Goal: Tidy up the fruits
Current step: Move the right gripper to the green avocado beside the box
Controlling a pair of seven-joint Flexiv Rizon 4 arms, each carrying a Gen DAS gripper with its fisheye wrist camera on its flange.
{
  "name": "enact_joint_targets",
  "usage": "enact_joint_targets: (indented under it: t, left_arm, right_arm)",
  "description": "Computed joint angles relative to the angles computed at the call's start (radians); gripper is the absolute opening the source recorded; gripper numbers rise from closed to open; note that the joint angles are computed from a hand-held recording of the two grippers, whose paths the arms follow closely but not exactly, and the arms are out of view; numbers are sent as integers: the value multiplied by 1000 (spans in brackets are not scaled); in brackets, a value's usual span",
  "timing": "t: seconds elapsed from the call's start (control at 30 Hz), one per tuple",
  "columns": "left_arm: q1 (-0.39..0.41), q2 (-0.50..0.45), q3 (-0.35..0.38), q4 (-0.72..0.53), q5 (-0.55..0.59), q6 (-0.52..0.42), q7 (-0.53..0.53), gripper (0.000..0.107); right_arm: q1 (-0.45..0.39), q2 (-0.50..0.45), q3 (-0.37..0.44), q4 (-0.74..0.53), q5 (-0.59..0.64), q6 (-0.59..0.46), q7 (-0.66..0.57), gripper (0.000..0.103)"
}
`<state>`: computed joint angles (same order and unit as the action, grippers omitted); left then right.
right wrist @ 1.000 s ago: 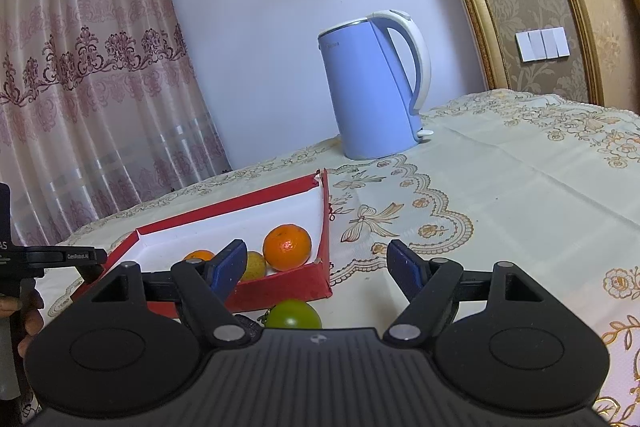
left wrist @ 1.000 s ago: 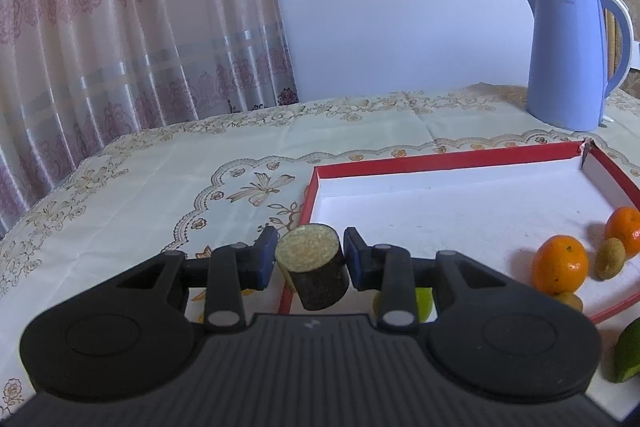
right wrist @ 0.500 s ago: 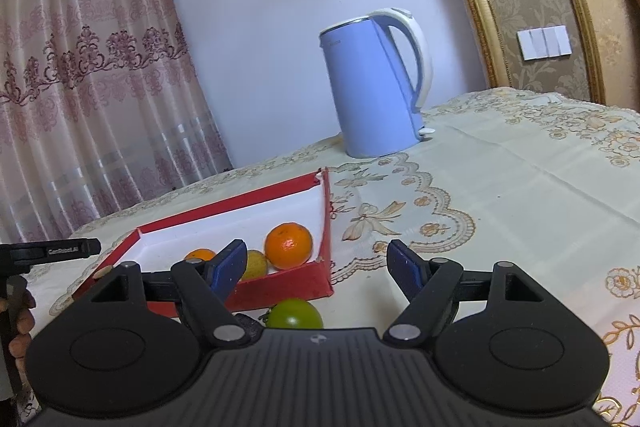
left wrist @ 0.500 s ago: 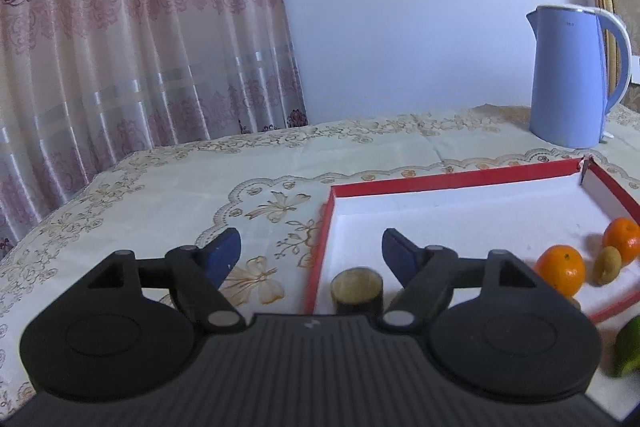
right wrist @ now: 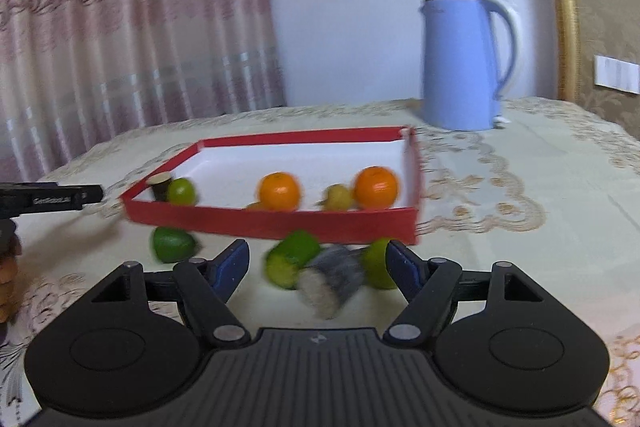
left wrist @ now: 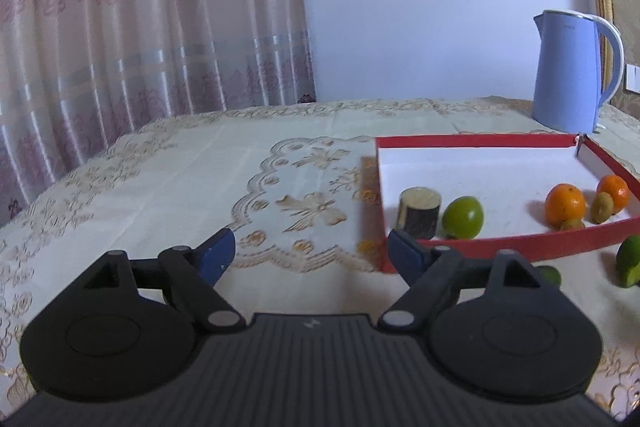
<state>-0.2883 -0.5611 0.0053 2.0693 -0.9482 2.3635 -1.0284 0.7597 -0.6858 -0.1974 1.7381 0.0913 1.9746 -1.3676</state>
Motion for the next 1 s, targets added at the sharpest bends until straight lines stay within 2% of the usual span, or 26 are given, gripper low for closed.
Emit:
enact_joint_targets:
  t: [0.17,0.3,0.47,0.63,0.67,0.8,0.93,1.0]
  left_arm:
    - [3,-4,2,14,-6,27,-27,84]
    - [8,-11,-2,10,-7,39,-31,86]
    - [23,-7,-9,14,-1,25,-54,87]
    - [33,-3,-5,23,33,17,-85,89]
    - [35,-1,-5,25,41,12,-91,89]
    - [43,6,1,30,64,-11,-114,90]
    - [45,10,10,34,83,-25,-133,90]
    - [41,10,14,34,85,-28,-135,90]
  right_arm:
    - [-32,-1,76,-25,-76,-12,-13,75]
    - [-38,-18,108,-73,-137,-46,-13,75]
    - [-34,-54,109,-160,-203,-137,24,75]
    - [-89,-90,177,-234,-300,-231,74,75]
    - [-95,-97,184,-244,-316,-242,81,73]
    - [-139,-119,242,-280,-369,-293,103,55]
    - [-167,-131,280,-300,-400,-340,118,47]
    - [-163,-130,271,-299,-405,-343,133,43]
